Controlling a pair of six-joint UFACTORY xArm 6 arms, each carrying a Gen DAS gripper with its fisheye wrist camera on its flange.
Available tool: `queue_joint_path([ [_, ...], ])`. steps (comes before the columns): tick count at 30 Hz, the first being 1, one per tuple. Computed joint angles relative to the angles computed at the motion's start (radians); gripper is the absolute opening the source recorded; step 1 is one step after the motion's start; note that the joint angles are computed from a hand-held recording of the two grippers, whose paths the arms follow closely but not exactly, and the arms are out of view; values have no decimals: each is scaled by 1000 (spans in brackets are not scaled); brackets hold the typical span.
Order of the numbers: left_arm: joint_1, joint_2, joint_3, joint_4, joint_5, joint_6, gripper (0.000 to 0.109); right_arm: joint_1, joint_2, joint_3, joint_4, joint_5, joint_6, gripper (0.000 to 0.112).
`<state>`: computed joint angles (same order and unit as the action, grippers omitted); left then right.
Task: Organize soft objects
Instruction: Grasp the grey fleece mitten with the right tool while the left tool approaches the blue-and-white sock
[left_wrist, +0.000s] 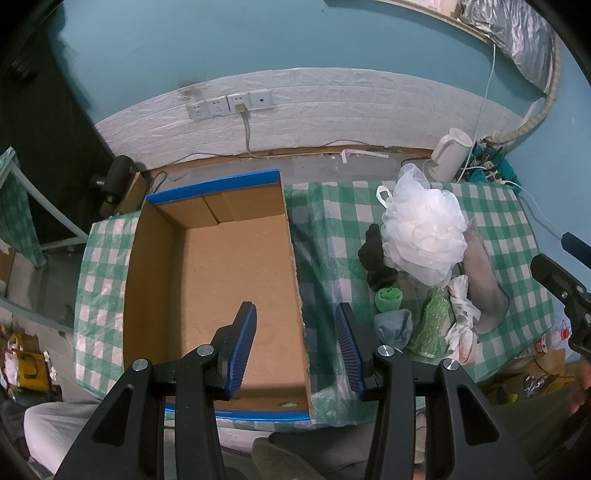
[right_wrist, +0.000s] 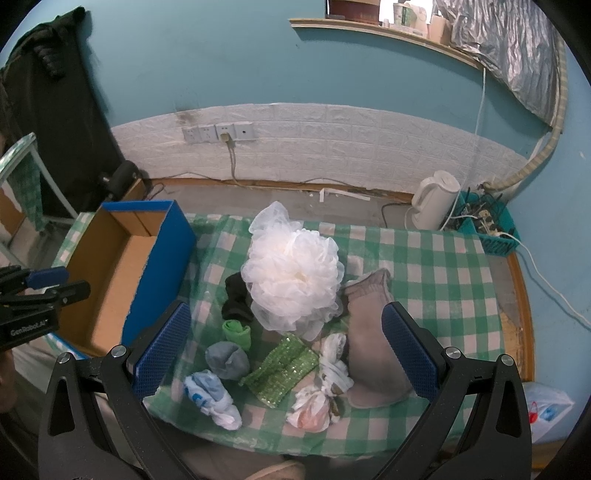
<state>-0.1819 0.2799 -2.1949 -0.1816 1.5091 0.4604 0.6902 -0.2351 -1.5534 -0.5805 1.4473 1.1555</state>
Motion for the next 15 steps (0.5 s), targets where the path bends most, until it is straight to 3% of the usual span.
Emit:
queue_joint_path([
  [10,-34,-22,49,12,5,30,45,-11,-58,90,-2,-16,16,102],
  [15,-58,-22,58,34,29,22,40,-17,-83,116,-8,-5,20,102],
])
